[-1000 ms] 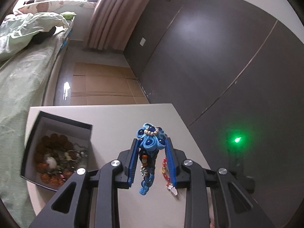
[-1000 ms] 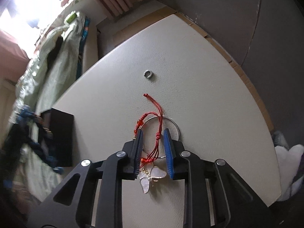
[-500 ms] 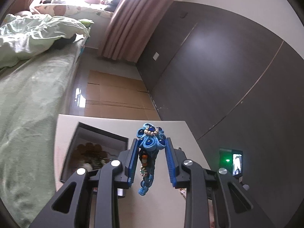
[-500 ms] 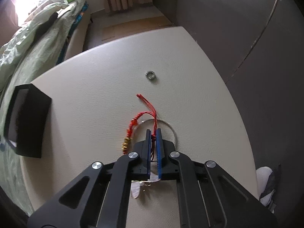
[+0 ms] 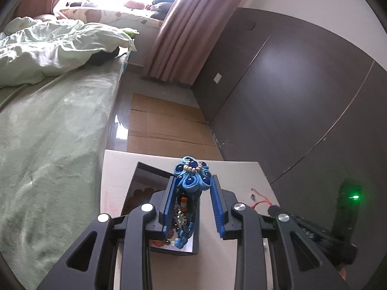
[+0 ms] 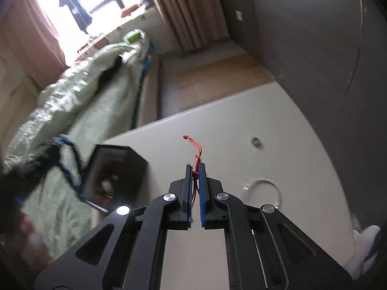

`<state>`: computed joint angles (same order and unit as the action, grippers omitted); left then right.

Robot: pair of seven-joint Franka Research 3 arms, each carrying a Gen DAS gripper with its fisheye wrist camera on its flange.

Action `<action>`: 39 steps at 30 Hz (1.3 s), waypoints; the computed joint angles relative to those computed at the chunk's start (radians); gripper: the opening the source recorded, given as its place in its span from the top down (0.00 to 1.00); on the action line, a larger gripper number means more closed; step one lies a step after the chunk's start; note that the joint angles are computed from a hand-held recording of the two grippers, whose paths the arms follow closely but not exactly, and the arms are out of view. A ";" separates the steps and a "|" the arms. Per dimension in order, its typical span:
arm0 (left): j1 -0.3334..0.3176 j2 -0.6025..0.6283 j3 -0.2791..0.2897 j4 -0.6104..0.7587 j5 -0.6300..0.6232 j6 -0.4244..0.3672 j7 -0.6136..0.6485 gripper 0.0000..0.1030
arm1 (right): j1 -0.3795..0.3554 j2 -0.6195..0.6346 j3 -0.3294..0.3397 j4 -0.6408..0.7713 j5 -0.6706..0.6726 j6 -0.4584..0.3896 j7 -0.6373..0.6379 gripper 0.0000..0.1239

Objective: Organize jewelry
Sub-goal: 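Drop the blue ornament into the black box with left gripper while right drops red bracelet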

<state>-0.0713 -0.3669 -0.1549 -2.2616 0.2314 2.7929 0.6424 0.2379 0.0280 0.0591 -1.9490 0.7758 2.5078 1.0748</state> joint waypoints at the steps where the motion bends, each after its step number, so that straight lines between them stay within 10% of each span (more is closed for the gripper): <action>1: -0.002 0.006 0.004 0.001 -0.004 -0.001 0.004 0.75 | 0.000 0.002 0.001 0.004 0.025 -0.009 -0.017 0.95; 6: -0.024 0.047 0.025 0.015 -0.047 -0.025 0.049 0.71 | 0.001 0.019 0.011 0.037 0.149 -0.053 -0.089 0.95; 10: 0.018 0.050 -0.004 0.019 -0.001 -0.047 -0.011 0.31 | 0.005 0.015 0.017 0.047 0.239 -0.073 -0.145 0.95; 26: 0.067 -0.071 0.003 -0.034 0.049 -0.053 -0.109 0.17 | 0.040 0.047 0.043 0.093 0.462 -0.162 -0.275 0.94; 31: 0.062 -0.089 0.011 -0.041 0.045 -0.060 -0.099 0.17 | 0.045 0.038 0.044 0.077 0.375 -0.119 -0.199 0.44; 39: 0.046 -0.076 0.008 -0.030 0.032 -0.064 -0.083 0.17 | 0.013 -0.015 0.005 0.030 0.349 -0.118 -0.200 0.41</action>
